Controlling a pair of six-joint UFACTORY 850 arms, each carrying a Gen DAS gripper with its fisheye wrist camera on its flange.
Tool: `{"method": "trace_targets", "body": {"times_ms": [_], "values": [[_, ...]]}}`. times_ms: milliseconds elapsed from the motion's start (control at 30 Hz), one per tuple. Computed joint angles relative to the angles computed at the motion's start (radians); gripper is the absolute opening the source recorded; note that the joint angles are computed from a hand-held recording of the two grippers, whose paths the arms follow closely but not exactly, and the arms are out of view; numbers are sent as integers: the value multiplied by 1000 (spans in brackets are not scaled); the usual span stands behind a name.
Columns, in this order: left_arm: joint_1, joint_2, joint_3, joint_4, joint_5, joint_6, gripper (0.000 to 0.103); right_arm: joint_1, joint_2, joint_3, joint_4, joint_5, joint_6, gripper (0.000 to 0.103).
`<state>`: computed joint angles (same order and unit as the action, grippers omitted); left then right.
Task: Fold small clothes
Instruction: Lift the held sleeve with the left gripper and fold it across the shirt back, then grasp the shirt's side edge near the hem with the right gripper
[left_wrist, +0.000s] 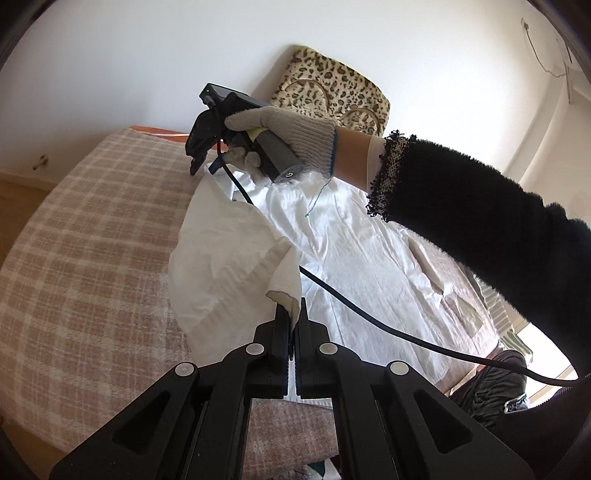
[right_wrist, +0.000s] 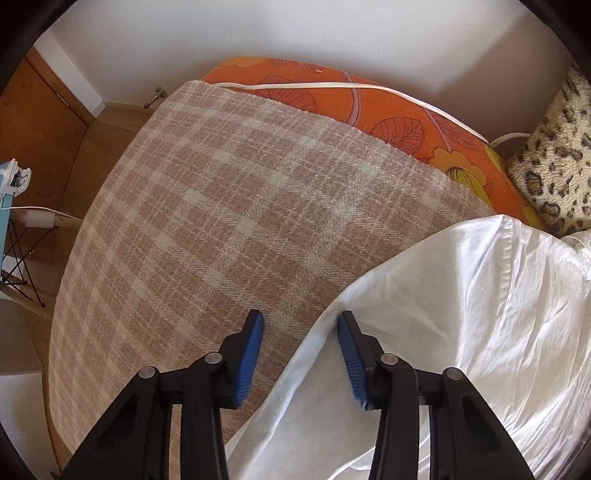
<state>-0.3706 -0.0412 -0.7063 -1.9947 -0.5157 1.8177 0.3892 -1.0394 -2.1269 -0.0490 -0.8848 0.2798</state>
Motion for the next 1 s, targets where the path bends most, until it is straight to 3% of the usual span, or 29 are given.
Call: {"method": "trace_targets", "body": {"times_ms": [33,100,267,500,633,867,933,967,1000], "values": [[-1,1,1,4,-2,-4,0,-10,12,20,21,16,-7,24],[-2,5,3,-2,-4,5,0,-31,44,78,65,60,-17,1],[-36,18,2,-54,16,94,0,-58,156,243,107,184,-61,0],[-107,5,-20,-50,62,172,0,-129,357,481,305,344,-202,0],[-145,-15,-27,-20,97,193,0,-172,449,601,333,382,-231,0],[-203,-44,-28,10,164,211,0,-229,498,742,395,413,-308,0],[-225,-44,-29,27,208,215,6,-218,496,750,252,406,-209,5],[-231,-42,-30,75,219,176,15,-208,495,751,147,406,-142,12],[-234,-32,-21,82,221,171,20,-196,505,762,43,418,-62,30]]}}
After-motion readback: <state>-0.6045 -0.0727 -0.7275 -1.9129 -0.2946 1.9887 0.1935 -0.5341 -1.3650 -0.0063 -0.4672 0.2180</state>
